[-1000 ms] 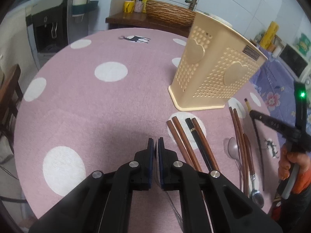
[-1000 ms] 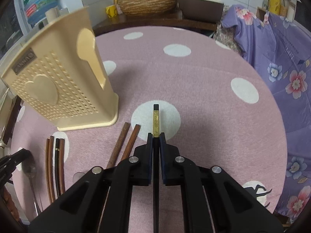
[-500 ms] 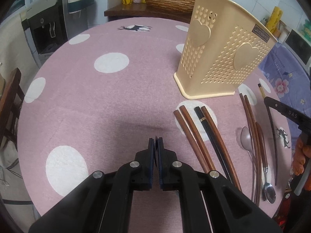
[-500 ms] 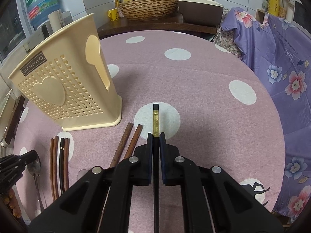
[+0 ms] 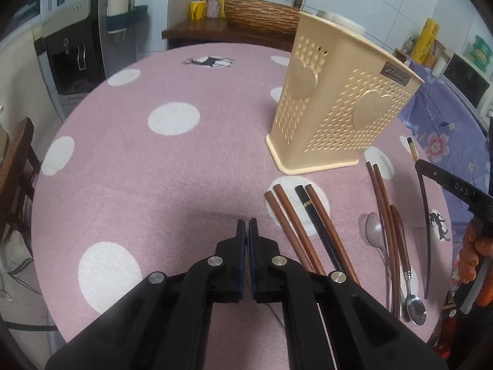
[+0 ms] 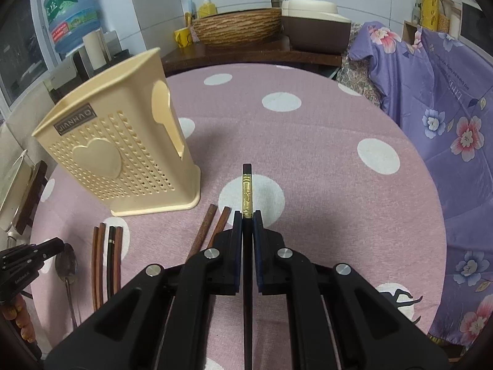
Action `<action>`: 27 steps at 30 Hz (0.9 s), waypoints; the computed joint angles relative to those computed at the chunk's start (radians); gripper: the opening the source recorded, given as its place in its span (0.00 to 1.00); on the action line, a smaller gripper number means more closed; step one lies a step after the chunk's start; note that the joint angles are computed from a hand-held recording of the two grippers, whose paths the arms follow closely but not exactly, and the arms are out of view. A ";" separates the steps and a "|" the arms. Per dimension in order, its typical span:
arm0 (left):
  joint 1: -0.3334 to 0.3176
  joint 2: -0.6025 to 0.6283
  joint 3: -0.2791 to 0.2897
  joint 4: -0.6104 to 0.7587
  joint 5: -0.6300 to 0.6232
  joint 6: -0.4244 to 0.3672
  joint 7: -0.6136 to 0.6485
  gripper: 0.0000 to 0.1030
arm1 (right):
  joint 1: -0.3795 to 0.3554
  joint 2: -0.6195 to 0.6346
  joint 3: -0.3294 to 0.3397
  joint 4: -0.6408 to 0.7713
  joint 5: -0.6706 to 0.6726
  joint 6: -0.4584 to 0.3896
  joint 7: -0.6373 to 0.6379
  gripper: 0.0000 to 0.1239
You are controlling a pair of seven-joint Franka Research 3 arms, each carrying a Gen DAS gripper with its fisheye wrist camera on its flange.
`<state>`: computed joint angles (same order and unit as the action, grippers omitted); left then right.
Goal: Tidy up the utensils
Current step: 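Lift the black chopstick upright with the right tool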
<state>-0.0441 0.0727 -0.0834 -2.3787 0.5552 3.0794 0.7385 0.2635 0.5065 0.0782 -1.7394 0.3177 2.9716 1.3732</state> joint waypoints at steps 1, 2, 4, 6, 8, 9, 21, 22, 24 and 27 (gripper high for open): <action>-0.006 -0.002 0.003 0.003 0.017 -0.010 -0.009 0.03 | -0.004 -0.004 0.005 -0.005 0.004 0.003 -0.003 0.06; -0.009 -0.001 0.002 0.010 0.026 -0.025 -0.012 0.03 | -0.004 -0.008 0.006 -0.010 0.006 0.006 -0.005 0.06; -0.010 0.009 0.002 0.024 0.039 -0.048 -0.021 0.03 | 0.004 -0.012 -0.004 -0.017 0.001 0.014 -0.001 0.06; -0.017 0.015 0.011 0.032 0.078 -0.057 -0.058 0.03 | 0.003 -0.014 -0.003 -0.020 0.001 0.011 0.000 0.06; -0.017 0.021 0.007 0.045 0.079 -0.090 -0.053 0.04 | 0.005 -0.014 -0.007 -0.021 -0.001 0.009 0.003 0.06; -0.016 0.023 0.006 0.048 0.080 -0.096 -0.055 0.04 | 0.005 -0.014 -0.008 -0.022 -0.001 0.009 0.005 0.06; 0.007 0.041 -0.032 0.030 -0.168 -0.068 0.158 0.08 | 0.002 -0.009 -0.007 -0.019 -0.003 0.004 0.010 0.06; 0.003 0.041 -0.028 0.029 -0.163 -0.067 0.152 0.05 | 0.003 -0.009 -0.007 -0.019 -0.003 0.004 0.010 0.06; -0.001 0.037 -0.021 0.026 -0.156 -0.058 0.142 0.04 | 0.003 -0.009 -0.007 -0.019 -0.003 0.005 0.010 0.06; -0.030 0.029 0.014 0.028 -0.053 -0.056 0.056 0.04 | 0.001 -0.010 -0.005 -0.021 -0.001 0.007 0.009 0.06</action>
<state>-0.0737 0.1020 -0.0692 -2.3506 0.5018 3.0234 0.7944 0.2647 0.4969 0.0736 -1.7605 0.3166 2.9786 1.3821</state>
